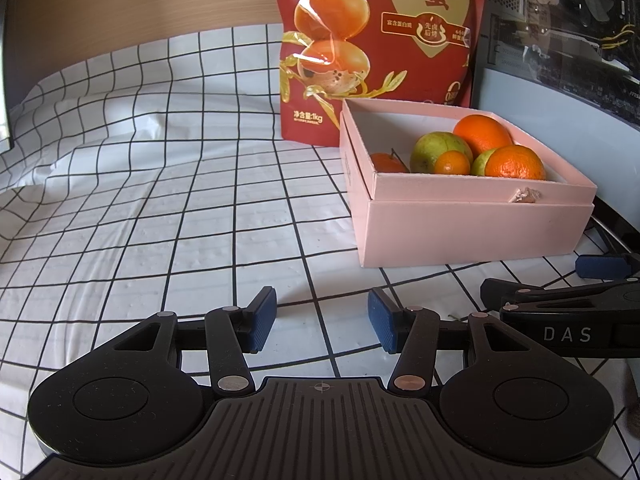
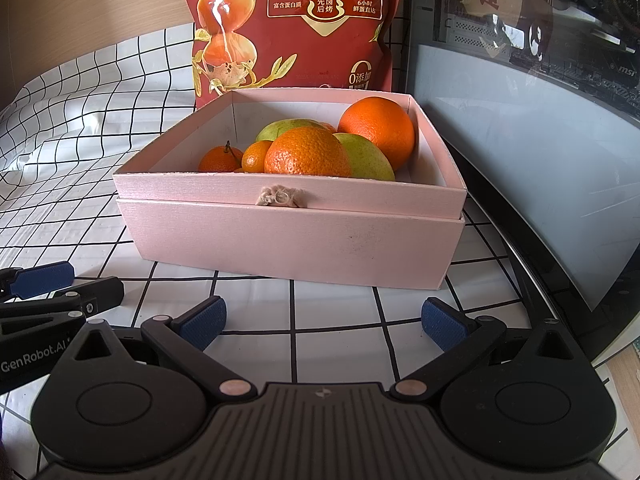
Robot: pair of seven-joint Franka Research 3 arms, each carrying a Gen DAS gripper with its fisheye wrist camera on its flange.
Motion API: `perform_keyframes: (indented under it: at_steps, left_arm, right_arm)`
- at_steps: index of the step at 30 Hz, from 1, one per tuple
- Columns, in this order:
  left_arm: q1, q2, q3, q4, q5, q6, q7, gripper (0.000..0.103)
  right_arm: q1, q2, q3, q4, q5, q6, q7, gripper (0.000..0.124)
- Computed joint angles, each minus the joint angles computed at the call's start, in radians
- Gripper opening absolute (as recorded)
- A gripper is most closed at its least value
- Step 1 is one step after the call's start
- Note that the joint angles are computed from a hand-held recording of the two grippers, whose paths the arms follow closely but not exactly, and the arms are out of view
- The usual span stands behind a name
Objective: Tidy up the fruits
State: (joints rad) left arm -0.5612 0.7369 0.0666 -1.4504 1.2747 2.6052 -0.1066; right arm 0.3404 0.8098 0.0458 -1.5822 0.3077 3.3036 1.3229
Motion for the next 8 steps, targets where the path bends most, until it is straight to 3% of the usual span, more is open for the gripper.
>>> perform_keyframes:
  at_steps: [8]
  left_arm:
    - [0.01,0.005,0.001,0.005,0.008,0.039,0.012,0.056]
  right_arm:
    - [0.0,0.0,0.0,0.001,0.002,0.0,-0.002,0.103]
